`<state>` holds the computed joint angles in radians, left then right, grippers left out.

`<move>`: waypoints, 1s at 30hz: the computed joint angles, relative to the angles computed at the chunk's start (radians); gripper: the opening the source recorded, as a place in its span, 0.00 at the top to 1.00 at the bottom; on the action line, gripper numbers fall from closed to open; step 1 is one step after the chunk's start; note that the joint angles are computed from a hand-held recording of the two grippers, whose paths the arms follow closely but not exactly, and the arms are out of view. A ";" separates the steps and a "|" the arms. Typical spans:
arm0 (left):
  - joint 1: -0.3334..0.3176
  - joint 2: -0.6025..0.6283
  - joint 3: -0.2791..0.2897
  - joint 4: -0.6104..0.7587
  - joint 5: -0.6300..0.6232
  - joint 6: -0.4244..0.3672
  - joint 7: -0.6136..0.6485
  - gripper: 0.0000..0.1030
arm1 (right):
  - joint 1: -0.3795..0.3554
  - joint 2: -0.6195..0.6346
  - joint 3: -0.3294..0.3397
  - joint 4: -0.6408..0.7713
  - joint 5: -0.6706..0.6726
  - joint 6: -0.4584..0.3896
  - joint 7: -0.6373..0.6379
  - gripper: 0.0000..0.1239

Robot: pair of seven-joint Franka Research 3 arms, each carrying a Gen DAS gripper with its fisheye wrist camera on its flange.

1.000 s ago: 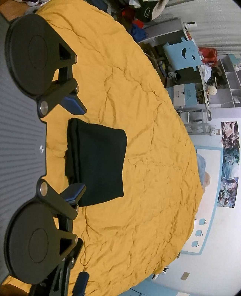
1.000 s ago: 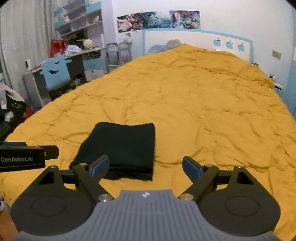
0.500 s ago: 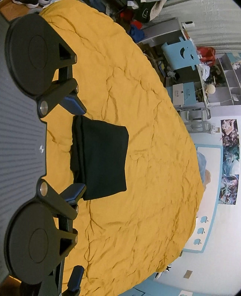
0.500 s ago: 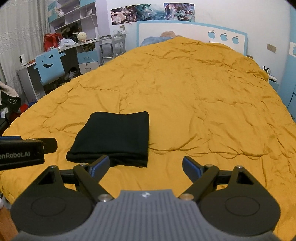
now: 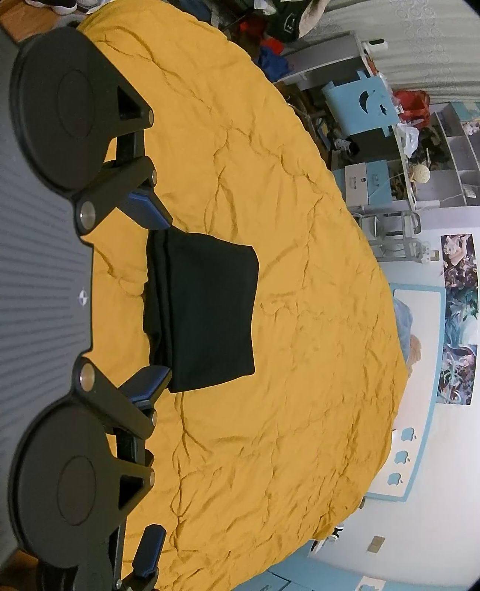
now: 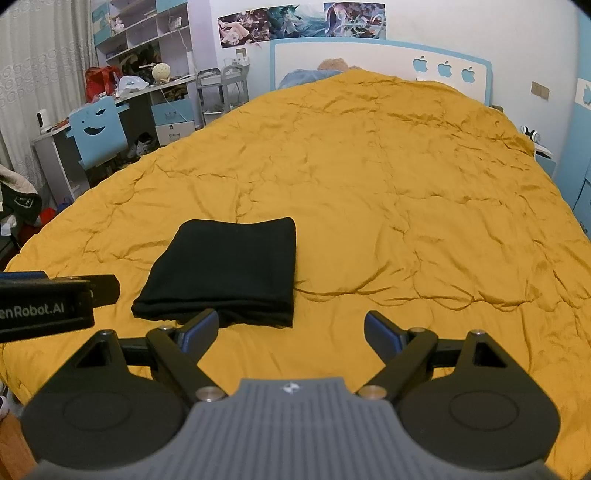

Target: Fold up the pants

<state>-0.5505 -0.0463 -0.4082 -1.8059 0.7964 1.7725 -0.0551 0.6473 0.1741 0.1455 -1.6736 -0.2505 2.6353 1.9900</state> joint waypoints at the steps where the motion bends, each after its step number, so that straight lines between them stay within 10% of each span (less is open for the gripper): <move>1: 0.000 0.001 0.000 0.001 0.000 0.001 0.002 0.05 | 0.000 0.000 0.000 0.000 0.001 0.000 0.000 0.34; 30: 0.003 0.004 0.003 0.005 -0.003 0.021 0.017 0.05 | -0.004 -0.012 0.005 -0.015 0.010 -0.001 -0.006 0.34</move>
